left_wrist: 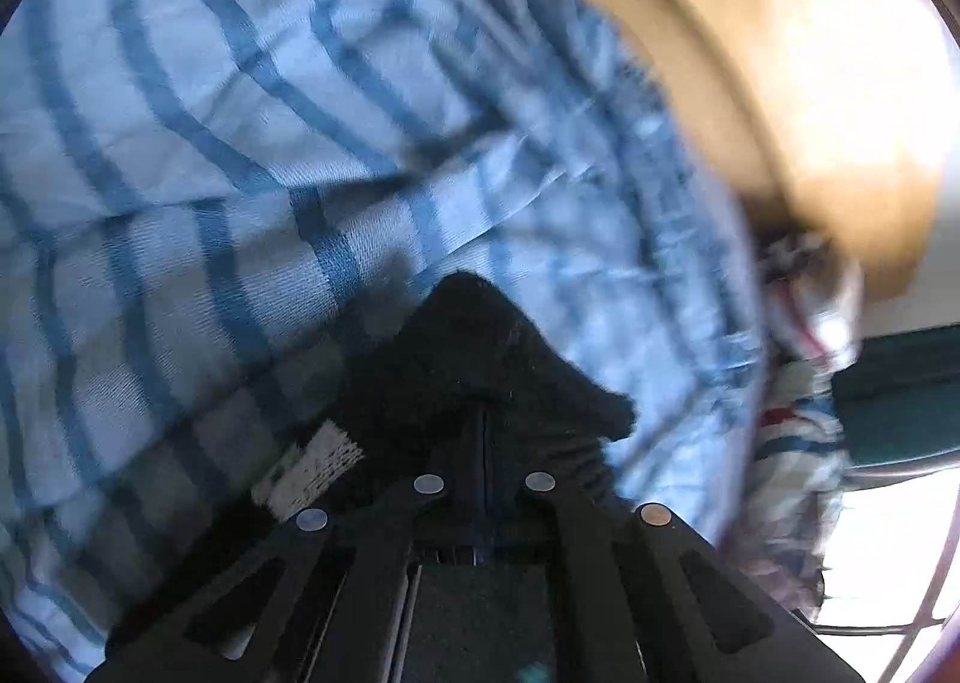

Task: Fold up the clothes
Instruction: 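Grasp the folded sweater edge with the right gripper while the left gripper grasps the other end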

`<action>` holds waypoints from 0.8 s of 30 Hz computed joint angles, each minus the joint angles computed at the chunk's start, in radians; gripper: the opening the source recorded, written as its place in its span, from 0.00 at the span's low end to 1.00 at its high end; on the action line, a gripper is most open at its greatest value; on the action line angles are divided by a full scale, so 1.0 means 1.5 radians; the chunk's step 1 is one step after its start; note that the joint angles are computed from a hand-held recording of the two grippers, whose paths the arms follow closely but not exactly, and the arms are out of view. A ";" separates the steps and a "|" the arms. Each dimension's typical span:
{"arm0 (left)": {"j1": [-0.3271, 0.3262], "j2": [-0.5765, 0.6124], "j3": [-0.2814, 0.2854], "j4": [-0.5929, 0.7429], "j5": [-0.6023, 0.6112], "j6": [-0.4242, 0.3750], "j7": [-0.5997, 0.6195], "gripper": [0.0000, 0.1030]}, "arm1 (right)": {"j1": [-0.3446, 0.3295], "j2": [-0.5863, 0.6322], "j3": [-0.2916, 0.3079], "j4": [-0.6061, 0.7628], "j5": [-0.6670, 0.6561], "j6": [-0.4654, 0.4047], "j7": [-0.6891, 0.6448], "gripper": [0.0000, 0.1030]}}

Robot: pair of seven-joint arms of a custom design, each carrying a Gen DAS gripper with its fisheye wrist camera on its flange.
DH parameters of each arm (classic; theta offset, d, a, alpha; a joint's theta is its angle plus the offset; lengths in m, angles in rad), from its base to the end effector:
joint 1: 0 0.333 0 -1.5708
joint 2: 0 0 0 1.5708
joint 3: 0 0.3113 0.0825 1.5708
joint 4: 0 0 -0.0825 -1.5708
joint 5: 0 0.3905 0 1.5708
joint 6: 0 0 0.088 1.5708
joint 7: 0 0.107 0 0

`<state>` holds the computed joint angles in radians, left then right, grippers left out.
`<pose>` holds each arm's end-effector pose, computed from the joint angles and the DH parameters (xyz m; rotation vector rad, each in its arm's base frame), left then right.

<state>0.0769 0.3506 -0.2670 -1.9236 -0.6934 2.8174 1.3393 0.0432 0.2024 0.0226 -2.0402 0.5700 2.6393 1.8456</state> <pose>0.6545 -0.0810 0.3572 2.5749 -1.2185 1.0062 0.6200 0.0265 0.3750 -1.1498 2.3469 0.1107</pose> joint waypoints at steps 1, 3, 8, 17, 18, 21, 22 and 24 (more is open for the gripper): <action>0.008 -0.027 -0.008 -0.029 -0.008 0.009 0.025 0.05 | -0.004 -0.019 0.004 -0.018 0.018 0.010 -0.014 0.07; -0.032 -0.076 0.041 -0.075 0.095 -0.006 -0.032 0.19 | -0.004 -0.059 0.006 -0.054 0.052 0.029 -0.039 0.07; -0.084 -0.100 0.093 -0.095 0.302 -0.078 -0.146 0.12 | 0.028 -0.062 0.006 -0.054 0.050 0.036 -0.067 0.07; -0.062 -0.036 0.090 -0.066 0.355 -0.120 -0.199 0.01 | 0.029 -0.020 0.007 -0.041 0.010 0.022 -0.023 0.00; -0.061 -0.031 0.090 -0.062 0.354 -0.120 -0.198 0.01 | 0.026 -0.017 0.009 -0.041 0.020 0.026 -0.028 0.00; -0.039 -0.068 0.073 -0.106 0.294 -0.077 -0.176 0.01 | 0.016 -0.022 0.015 -0.044 0.058 0.025 -0.051 0.00; -0.032 -0.081 0.067 -0.121 0.268 -0.063 -0.166 0.01 | 0.013 -0.026 0.016 -0.046 0.072 0.022 -0.060 0.00; -0.042 -0.122 0.075 -0.151 0.287 -0.075 -0.166 0.01 | 0.014 -0.049 0.019 -0.060 0.099 0.023 -0.082 0.06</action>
<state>0.0140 0.1676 -0.1546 -2.1507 -0.2631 2.7042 1.0911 0.0640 0.1282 0.0511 -2.1304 0.7185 2.6732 1.7224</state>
